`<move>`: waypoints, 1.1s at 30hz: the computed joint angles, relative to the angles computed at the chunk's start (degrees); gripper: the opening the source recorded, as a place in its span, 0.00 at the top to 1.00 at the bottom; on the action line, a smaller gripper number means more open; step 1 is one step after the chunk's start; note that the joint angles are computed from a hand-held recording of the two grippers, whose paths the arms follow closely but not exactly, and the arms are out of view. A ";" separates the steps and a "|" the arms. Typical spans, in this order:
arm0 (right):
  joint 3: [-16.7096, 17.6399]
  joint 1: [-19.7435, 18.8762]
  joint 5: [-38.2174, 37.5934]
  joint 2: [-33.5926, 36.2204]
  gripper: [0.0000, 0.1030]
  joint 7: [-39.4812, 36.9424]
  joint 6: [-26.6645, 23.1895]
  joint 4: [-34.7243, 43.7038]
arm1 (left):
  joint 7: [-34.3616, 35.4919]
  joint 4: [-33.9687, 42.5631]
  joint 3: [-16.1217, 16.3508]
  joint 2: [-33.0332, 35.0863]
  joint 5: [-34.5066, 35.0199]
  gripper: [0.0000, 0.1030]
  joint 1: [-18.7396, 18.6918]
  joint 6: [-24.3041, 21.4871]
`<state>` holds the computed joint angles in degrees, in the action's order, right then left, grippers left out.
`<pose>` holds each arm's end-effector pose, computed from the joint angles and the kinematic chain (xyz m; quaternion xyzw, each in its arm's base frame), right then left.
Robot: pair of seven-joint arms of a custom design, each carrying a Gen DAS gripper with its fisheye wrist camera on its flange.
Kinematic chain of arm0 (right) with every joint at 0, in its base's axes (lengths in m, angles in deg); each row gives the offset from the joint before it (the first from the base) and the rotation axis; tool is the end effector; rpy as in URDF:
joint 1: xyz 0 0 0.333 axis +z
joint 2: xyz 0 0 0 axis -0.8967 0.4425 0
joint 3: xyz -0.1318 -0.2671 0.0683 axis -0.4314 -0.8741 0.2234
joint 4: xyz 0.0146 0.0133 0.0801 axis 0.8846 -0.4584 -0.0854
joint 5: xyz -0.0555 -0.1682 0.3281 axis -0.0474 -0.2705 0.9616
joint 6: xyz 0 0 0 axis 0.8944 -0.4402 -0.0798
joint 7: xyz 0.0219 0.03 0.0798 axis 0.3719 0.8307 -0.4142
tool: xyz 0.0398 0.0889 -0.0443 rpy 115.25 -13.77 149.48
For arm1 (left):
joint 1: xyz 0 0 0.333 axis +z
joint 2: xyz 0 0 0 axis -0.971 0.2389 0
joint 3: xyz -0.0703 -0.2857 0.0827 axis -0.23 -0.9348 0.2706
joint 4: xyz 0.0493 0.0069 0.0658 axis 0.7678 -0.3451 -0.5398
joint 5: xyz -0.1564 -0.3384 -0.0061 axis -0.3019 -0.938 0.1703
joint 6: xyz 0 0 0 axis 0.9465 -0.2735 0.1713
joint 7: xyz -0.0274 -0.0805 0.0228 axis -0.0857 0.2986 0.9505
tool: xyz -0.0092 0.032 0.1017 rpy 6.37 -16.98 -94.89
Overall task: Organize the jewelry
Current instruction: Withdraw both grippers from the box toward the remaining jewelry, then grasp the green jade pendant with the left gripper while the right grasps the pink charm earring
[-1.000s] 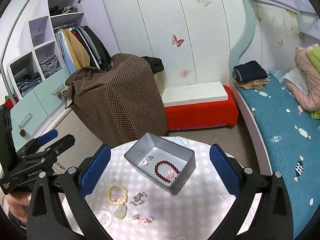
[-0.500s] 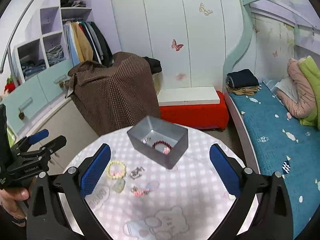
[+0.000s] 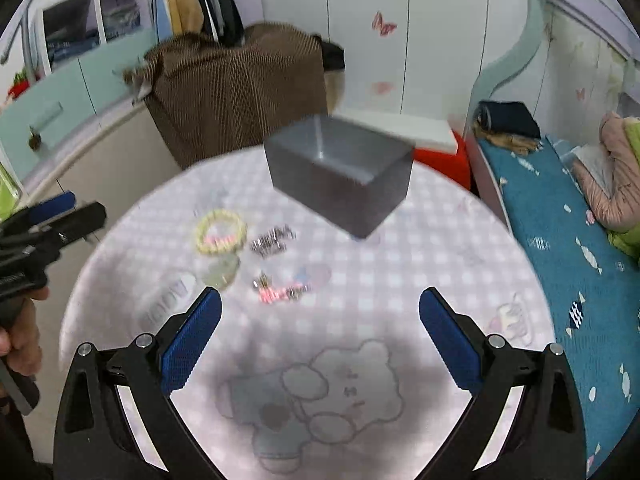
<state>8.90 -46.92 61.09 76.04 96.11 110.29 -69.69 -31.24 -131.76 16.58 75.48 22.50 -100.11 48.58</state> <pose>0.5015 0.1448 0.3987 -0.8428 0.3937 -0.1173 0.3478 0.4148 -0.3443 0.4048 -0.7506 0.5104 -0.2539 0.3341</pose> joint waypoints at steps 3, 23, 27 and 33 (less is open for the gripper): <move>0.46 0.10 -1.97 2.11 0.07 1.13 0.39 0.50 | 0.21 0.26 0.26 1.46 -0.36 0.06 0.13 1.47; 4.38 -2.65 -7.32 10.62 0.66 -4.69 -3.61 7.08 | 2.79 2.46 3.00 6.62 -2.80 0.06 0.07 5.71; 4.01 -2.35 -8.64 9.94 0.71 -4.43 -4.65 6.55 | 4.33 3.53 3.39 7.96 -3.25 0.06 0.01 6.48; 3.27 -2.86 -8.04 9.00 0.73 -3.95 -6.97 5.92 | 6.68 5.27 4.13 10.38 -3.93 0.06 -0.30 8.26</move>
